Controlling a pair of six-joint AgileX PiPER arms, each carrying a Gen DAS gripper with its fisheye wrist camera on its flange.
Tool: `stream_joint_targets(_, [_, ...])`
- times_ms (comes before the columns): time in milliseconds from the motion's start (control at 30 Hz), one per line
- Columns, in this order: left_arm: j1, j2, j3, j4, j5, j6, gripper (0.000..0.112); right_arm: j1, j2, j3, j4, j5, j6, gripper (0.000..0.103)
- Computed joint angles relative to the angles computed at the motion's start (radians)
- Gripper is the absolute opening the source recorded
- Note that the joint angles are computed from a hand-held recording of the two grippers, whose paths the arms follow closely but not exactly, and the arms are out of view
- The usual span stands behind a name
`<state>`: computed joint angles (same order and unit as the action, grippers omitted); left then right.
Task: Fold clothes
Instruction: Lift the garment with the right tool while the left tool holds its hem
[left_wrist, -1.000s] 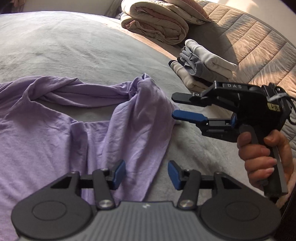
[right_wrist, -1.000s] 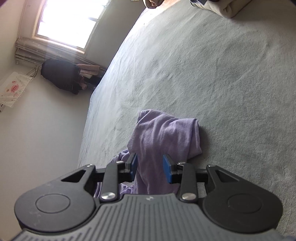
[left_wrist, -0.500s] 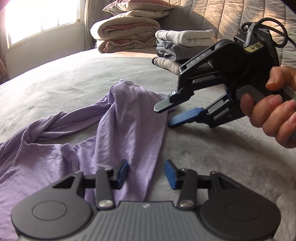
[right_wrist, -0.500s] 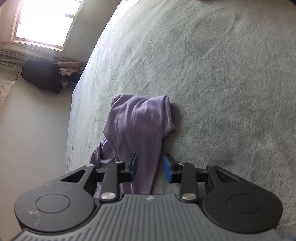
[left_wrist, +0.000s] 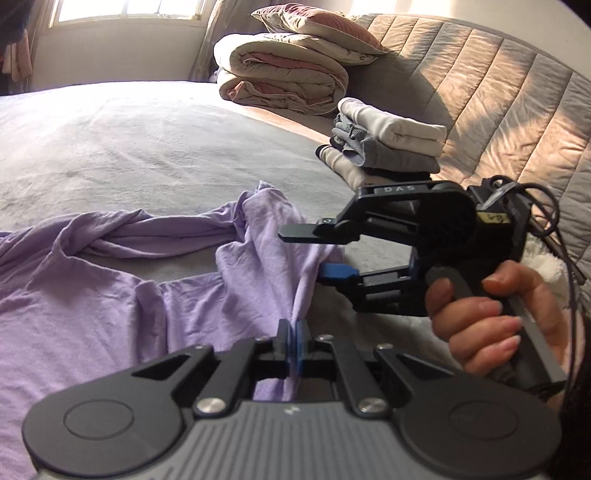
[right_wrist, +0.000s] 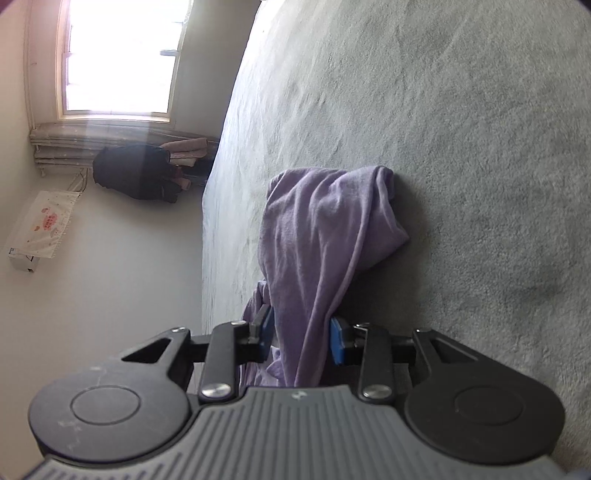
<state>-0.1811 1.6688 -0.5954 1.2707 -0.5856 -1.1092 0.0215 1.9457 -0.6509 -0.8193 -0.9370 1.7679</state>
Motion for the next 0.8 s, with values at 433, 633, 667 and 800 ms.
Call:
stream_joint_targets(433, [0.066, -0.018, 0.061, 0.144, -0.029, -0.017, 0.002, 0.039, 0.0, -0.01, 0.241, 0.024, -0.097, 0.026])
stream_joint_targets(633, [0.055, -0.02, 0.056, 0.16, -0.035, -0.016, 0.002, 0.105, -0.093, 0.003, 0.481, 0.145, -0.282, 0.005])
stream_joint_targets(667, [0.052, -0.018, 0.054, 0.158, -0.035, -0.013, 0.002, 0.125, -0.119, 0.008, 0.553, 0.179, -0.346, 0.005])
stream_joint_targets(800, [0.045, -0.017, 0.046, 0.163, -0.046, -0.019, 0.002, 0.207, -0.252, 0.096, 0.85, 0.242, -0.688, 0.005])
